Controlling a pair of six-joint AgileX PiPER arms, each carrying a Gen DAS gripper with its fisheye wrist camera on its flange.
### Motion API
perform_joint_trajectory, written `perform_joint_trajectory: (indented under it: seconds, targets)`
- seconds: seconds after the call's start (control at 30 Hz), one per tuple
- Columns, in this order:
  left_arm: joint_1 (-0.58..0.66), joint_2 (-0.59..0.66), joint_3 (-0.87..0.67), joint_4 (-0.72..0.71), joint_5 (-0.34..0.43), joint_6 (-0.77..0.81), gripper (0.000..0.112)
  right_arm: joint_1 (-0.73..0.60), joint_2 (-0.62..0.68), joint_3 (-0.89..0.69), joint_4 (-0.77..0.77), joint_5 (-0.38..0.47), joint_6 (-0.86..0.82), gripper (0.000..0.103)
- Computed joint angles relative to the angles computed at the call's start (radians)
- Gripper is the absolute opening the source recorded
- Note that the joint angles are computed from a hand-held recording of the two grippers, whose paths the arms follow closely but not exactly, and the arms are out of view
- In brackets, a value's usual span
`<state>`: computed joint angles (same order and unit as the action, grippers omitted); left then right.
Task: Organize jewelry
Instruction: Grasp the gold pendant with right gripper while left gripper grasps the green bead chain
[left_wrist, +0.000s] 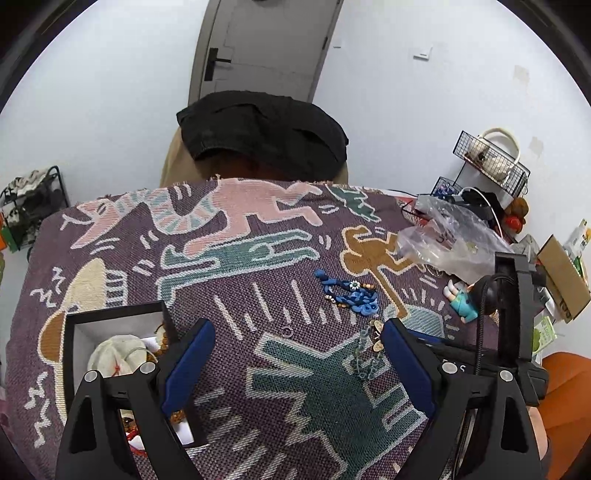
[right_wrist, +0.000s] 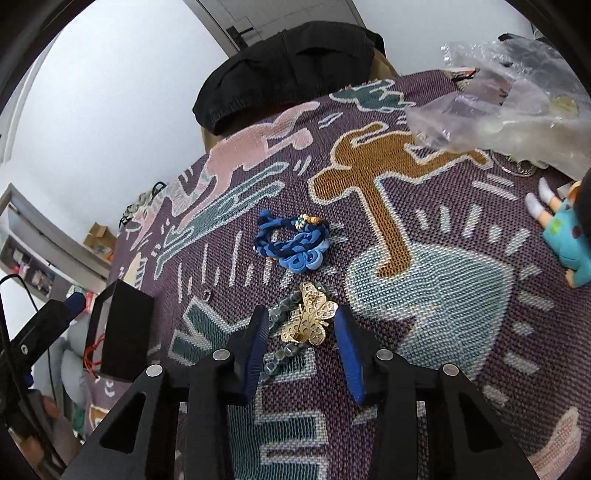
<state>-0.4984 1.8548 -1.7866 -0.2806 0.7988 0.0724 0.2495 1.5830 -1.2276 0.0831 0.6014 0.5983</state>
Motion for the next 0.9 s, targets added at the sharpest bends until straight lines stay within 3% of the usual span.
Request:
perform_joint_trajectory:
  seconds: [0.2,0.33,0.4,0.9]
  targets:
    - [-0.011,0.026,-0.018,0.006,0.002,-0.011,0.092,-0.024,0.030,0.002,0.086,-0.007,-0.064,0.016]
    - [-0.021,0.049,-0.035,0.016,0.008,-0.021,0.092,-0.039,0.000,0.044,0.115,-0.043,-0.093,0.012]
    - [-0.026,0.061,-0.045,0.018,0.011,-0.026,0.092,-0.053,-0.030,0.077,0.150,-0.067,-0.126,0.005]
    - [-0.117,0.186,-0.174,0.070,0.080,-0.067,0.092,-0.127,-0.213,0.234,0.223,-0.141,-0.203,0.005]
